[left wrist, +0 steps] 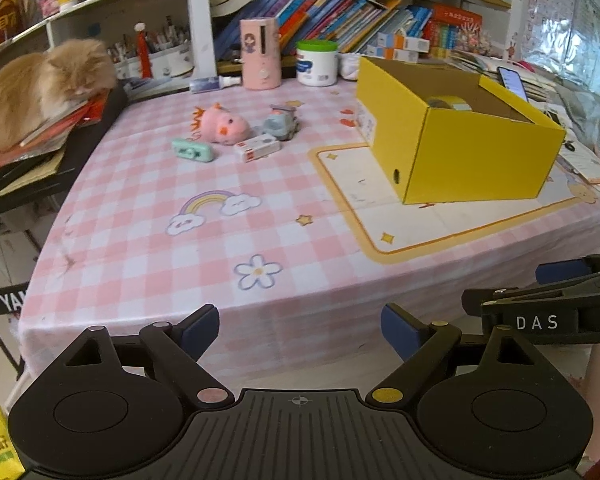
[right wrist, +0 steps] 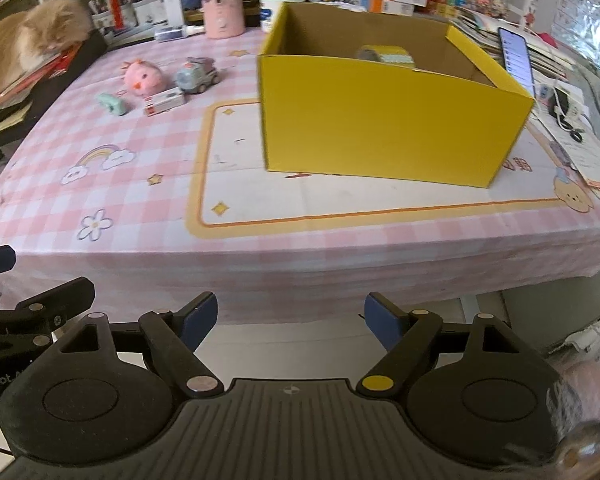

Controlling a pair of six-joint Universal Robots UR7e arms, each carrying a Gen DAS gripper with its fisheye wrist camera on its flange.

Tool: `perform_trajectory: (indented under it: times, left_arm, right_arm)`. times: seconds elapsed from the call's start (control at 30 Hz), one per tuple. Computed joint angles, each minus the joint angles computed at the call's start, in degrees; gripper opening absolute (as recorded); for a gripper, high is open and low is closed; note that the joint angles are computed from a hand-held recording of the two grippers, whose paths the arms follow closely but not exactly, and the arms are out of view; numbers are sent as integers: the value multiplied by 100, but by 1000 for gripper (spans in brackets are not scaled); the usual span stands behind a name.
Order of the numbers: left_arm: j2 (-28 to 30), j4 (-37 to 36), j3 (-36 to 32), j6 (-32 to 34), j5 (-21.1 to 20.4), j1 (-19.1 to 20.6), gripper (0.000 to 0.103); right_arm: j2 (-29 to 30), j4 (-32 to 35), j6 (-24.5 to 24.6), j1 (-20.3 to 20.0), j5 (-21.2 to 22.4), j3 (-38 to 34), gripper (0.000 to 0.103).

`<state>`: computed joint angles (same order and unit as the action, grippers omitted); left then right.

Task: Organize objects
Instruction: 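Pull both tools back from the box toward the remaining table items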

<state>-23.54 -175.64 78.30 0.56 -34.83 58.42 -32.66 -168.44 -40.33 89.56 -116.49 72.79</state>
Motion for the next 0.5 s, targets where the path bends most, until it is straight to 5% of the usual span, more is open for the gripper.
perform_trajectory:
  times: [0.5]
  left_arm:
    - [-411,-397,653,-146,307,43,90]
  right_arm:
    - [95,-22,-148,192,122,179,81]
